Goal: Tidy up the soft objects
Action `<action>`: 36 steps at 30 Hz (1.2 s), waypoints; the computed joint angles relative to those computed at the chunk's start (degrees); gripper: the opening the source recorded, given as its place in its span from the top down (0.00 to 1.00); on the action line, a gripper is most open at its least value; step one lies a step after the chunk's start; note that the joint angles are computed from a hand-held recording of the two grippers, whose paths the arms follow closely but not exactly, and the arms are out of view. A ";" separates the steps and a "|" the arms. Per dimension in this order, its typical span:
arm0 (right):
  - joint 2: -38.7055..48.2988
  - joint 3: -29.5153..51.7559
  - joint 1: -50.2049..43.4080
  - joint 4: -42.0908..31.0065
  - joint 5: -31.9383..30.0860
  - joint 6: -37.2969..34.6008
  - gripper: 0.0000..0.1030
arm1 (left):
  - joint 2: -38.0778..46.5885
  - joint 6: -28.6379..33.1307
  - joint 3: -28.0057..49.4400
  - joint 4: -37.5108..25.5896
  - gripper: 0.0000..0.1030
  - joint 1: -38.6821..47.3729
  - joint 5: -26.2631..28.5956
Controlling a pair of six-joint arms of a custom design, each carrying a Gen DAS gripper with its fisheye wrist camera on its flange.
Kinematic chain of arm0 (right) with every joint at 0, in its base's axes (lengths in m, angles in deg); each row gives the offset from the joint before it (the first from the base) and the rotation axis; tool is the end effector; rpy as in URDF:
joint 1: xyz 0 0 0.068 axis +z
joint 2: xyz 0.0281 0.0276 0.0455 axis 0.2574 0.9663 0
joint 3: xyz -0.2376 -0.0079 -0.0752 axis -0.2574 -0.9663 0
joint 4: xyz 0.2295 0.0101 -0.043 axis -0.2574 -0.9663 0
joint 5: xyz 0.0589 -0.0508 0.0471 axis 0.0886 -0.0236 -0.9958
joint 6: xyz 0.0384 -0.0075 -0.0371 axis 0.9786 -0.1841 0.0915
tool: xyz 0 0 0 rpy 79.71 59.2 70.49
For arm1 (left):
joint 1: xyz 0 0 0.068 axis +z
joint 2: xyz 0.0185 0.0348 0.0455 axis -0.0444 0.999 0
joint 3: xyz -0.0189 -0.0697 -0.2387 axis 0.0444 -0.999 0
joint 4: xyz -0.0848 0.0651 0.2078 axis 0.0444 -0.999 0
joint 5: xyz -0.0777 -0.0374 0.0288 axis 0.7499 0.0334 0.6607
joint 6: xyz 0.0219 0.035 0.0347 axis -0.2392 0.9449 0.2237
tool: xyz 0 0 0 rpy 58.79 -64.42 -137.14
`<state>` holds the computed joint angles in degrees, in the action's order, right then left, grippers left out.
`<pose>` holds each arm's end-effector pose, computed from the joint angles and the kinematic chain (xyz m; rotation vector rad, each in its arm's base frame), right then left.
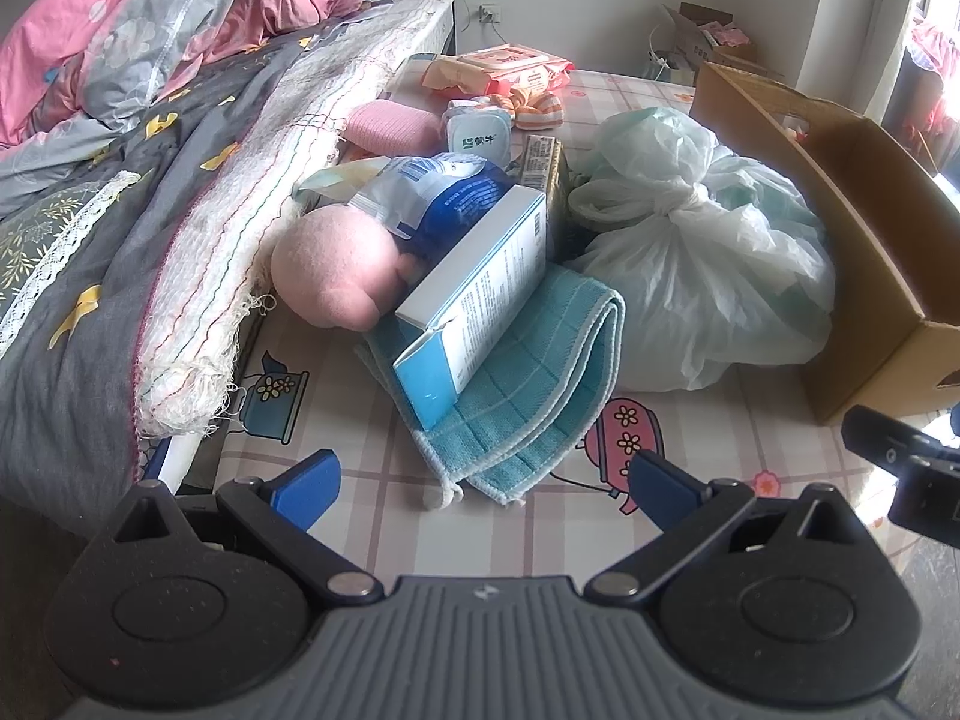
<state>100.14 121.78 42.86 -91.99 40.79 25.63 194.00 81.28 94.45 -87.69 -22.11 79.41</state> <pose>0.2297 0.0979 0.2985 0.7576 2.2770 -0.2305 0.3556 -0.1307 0.2955 0.7310 2.4416 -0.2035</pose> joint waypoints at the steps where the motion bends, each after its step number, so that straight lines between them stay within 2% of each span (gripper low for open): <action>1: 0.10 0.03 0.13 0.00 0.00 0.10 0.01 | -0.04 0.08 -0.06 0.02 0.01 0.07 0.08; 28: 2.16 0.87 -0.66 0.87 -2.47 -1.24 0.01 | 0.88 -0.27 1.74 -1.23 0.01 0.34 -0.50; 31: 2.09 0.49 -0.55 1.60 -2.27 -2.03 0.01 | 0.50 0.25 0.75 0.37 0.01 0.89 -0.37; 36: -1.36 -4.70 0.59 9.13 0.31 -4.43 0.01 | -3.21 0.76 -6.79 9.89 0.01 3.60 1.38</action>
<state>98.78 117.07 43.45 -82.86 41.11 21.20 190.79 82.04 87.66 -77.80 -18.51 80.79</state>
